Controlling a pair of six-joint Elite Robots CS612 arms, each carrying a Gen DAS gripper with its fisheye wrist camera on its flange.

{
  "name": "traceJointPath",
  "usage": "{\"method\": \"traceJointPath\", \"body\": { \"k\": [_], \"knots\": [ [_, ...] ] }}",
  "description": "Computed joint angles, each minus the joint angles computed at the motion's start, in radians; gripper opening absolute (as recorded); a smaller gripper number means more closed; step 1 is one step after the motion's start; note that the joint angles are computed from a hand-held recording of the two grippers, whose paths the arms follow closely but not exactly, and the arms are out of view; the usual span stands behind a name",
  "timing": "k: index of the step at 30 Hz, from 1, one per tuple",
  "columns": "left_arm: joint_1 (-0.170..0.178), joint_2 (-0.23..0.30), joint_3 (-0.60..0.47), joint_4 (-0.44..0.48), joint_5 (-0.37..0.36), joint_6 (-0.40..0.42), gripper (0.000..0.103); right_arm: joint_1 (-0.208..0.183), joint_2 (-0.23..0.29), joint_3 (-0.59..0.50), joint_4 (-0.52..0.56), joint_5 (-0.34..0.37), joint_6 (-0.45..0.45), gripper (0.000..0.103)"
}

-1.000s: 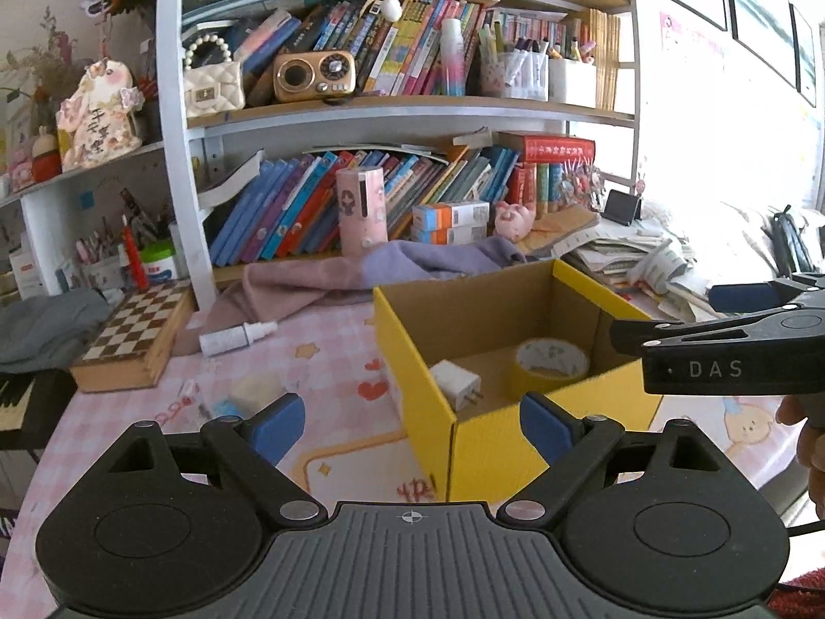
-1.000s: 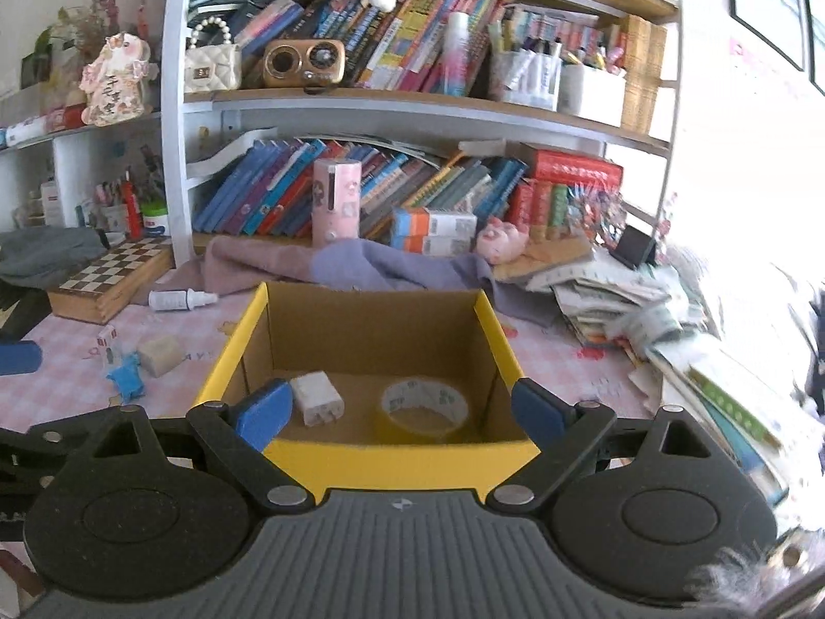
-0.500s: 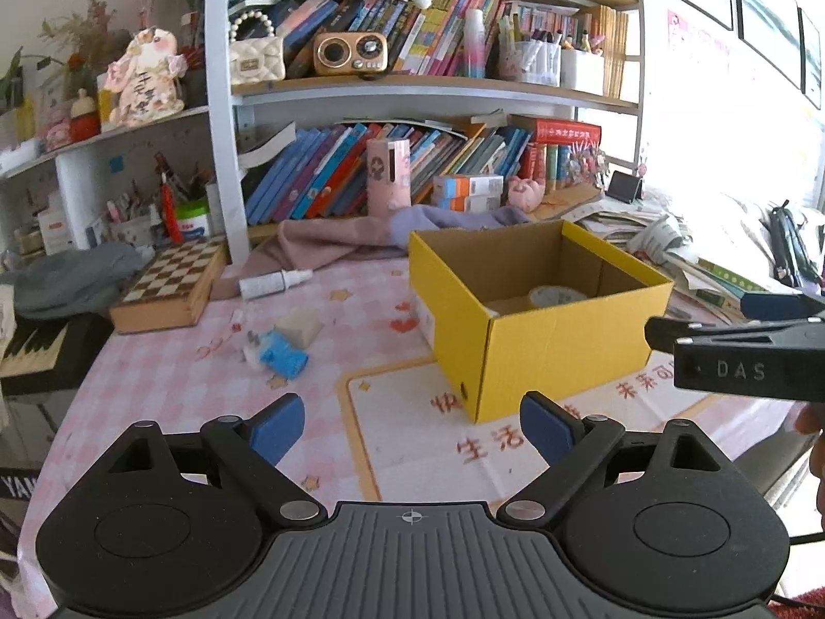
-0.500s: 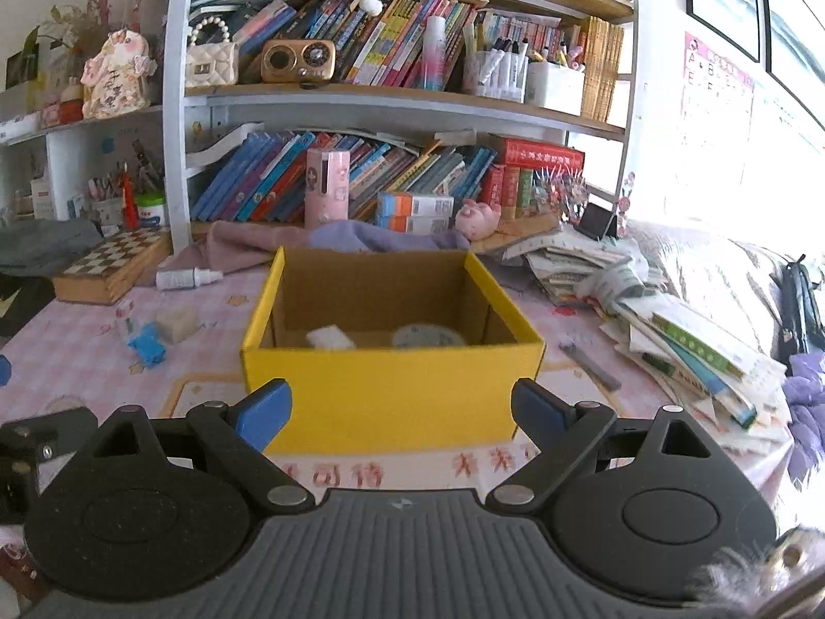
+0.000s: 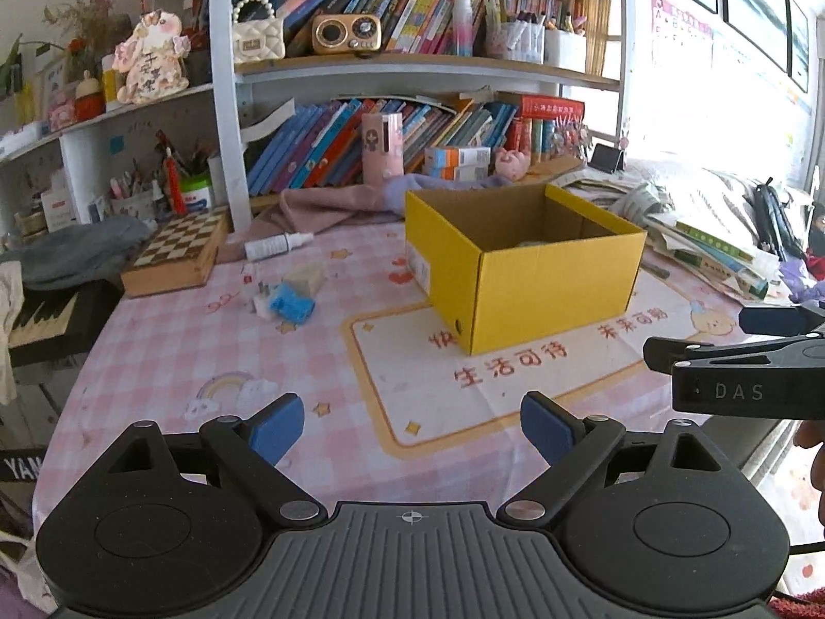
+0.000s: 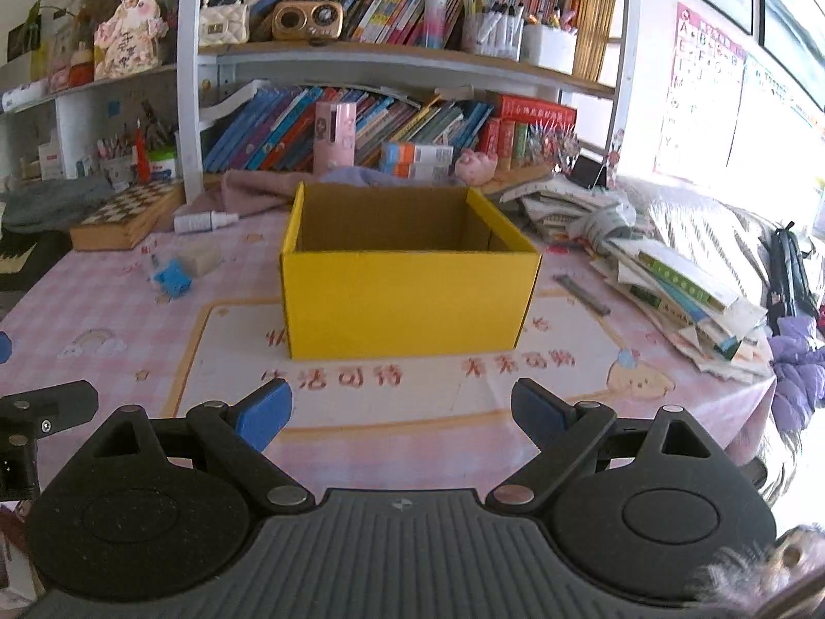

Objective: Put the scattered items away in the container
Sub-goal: 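Raise both grippers out of the yellow box, then move both grippers toward the blue item and small objects on the table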

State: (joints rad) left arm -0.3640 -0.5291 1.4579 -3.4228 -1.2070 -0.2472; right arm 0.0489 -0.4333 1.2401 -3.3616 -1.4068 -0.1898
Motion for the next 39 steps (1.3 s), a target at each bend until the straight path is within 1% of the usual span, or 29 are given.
{"method": "traceJointPath", "body": {
  "k": [4, 10, 13, 17, 25, 32, 39],
  "knots": [
    [0.003, -0.011, 0.024, 0.016, 0.000, -0.027, 0.093, 0.005, -0.011, 0.020, 0.025, 0.009, -0.018, 0.094],
    [0.012, -0.025, 0.048, 0.055, -0.003, -0.063, 0.093, 0.017, -0.024, 0.031, 0.097, 0.032, -0.067, 0.094],
    [0.013, -0.032, 0.060, 0.071, 0.016, -0.063, 0.093, 0.023, -0.025, 0.028, 0.125, 0.051, -0.087, 0.094],
    [0.015, -0.040, 0.076, 0.069, 0.044, -0.077, 0.093, 0.031, -0.024, 0.015, 0.163, 0.084, -0.115, 0.094],
    [0.022, -0.049, 0.094, 0.083, 0.083, -0.137, 0.093, 0.047, -0.016, -0.014, 0.222, 0.142, -0.198, 0.094],
    [0.031, -0.049, 0.094, 0.101, 0.101, -0.165, 0.093, 0.057, 0.002, -0.059, 0.259, 0.175, -0.228, 0.094],
    [0.043, -0.044, 0.080, 0.134, 0.111, -0.185, 0.093, 0.071, 0.028, -0.116, 0.311, 0.172, -0.260, 0.092]
  ]
}}
